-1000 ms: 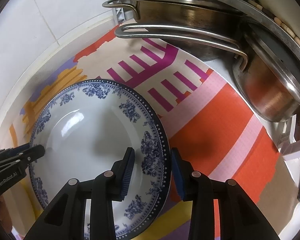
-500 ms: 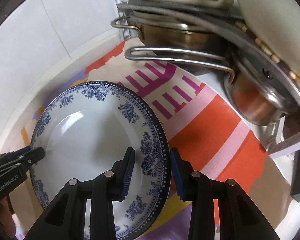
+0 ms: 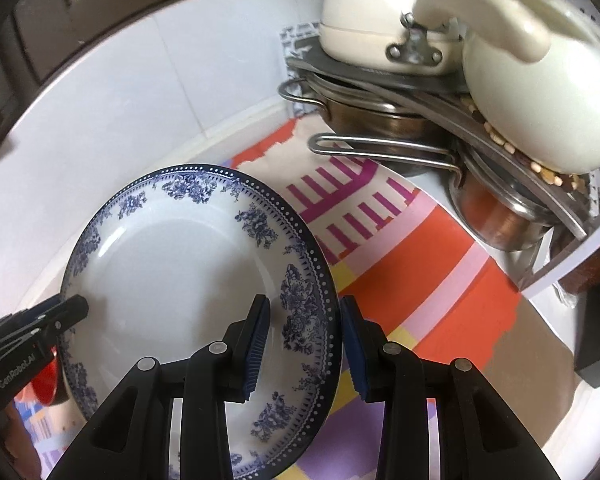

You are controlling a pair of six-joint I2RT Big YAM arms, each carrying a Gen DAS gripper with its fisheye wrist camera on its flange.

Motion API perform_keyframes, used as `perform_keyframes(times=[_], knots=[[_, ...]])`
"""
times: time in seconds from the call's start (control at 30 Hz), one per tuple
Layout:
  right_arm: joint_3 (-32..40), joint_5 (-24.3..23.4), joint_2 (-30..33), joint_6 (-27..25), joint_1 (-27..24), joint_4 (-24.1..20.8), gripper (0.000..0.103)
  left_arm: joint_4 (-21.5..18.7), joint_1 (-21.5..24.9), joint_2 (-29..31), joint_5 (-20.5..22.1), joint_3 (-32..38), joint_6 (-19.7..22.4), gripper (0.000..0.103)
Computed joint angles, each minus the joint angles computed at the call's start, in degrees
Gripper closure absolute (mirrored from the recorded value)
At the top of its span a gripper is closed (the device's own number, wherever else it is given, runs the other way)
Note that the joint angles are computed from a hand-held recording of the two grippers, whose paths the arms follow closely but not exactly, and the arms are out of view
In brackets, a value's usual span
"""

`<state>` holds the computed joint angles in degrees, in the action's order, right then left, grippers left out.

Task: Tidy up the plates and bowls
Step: 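Lift the blue-and-white plate with both grippers and carry it toward the sink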

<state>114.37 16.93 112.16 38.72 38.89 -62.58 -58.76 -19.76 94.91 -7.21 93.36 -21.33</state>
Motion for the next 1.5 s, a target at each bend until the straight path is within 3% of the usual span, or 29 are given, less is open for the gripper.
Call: perform_keyframes(times=[0.37, 0.77, 1.1, 1.5], knots=[[-3.4, 0.5, -3.8, -2.7, 5.0, 2.3, 0.066, 3.1, 1.6, -14.0, -4.2, -14.7, -4.8, 0.07], [-4.4, -1.4, -4.7, -6.3, 11.1, 4.3, 0.066, 2.4, 2.9, -29.2, -9.8, -28.5, -12.7, 0.07], [-4.2, -2.8, -4.4, -9.2, 16.5, 6.1, 0.066, -2.0, 2.8, -42.5, -16.4, -37.5, -20.7, 0.07], [-4.0, -4.7, -3.3, -12.1, 21.8, 7.5, 0.066, -11.1, 0.9, -55.3, -21.3, -45.0, -32.4, 0.07]])
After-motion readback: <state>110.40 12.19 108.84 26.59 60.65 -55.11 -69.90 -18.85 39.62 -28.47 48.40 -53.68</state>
